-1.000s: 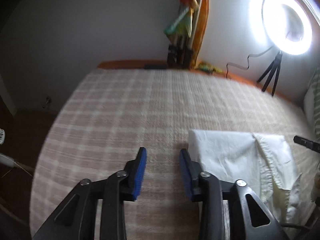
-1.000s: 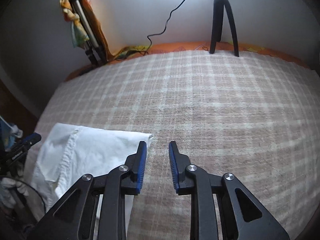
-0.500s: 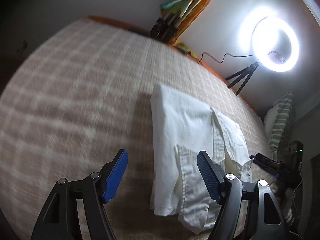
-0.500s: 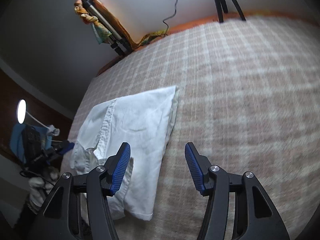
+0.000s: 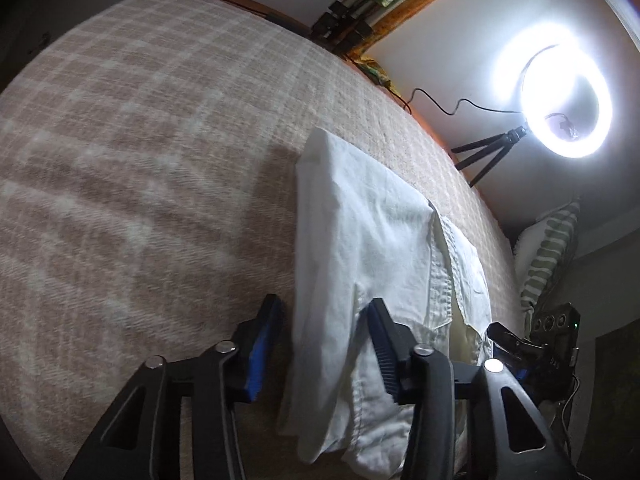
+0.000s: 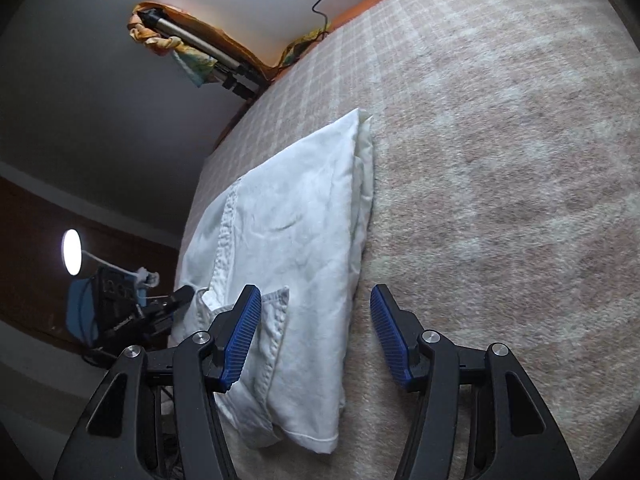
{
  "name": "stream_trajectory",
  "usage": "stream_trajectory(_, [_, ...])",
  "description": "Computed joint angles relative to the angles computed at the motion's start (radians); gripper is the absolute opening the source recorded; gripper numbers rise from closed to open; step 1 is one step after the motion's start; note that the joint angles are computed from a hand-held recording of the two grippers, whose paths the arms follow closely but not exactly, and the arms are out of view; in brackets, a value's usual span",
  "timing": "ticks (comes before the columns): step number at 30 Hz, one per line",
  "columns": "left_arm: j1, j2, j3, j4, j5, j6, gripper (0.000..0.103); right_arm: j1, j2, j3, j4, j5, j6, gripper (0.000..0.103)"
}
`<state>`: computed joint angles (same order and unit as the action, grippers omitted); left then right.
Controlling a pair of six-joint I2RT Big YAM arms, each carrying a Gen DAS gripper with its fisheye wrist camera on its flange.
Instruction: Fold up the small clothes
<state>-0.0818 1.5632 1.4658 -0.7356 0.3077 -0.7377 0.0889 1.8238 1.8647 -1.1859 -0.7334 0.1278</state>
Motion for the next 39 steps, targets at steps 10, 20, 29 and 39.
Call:
stream_trajectory(10, [-0.088, 0.021, 0.092, -0.08, -0.215, 0.173, 0.012, 0.039, 0.0, 0.035, -0.028, 0.069, -0.064, 0.014])
stream_trajectory(20, [-0.138, 0.018, 0.14, -0.064, -0.246, 0.211, 0.007, 0.083, -0.068, 0.039, 0.016, 0.223, -0.166, 0.01])
stream_trajectory(29, [-0.195, 0.115, 0.279, -0.077, -0.231, 0.238, 0.007, 0.033, -0.077, 0.111, -0.013, 0.284, -0.268, 0.009])
stream_trajectory(39, [-0.272, 0.421, 0.733, -0.187, -0.224, 0.295, 0.007, -0.092, 0.01, 0.303, -0.069, 0.326, -0.347, 0.009])
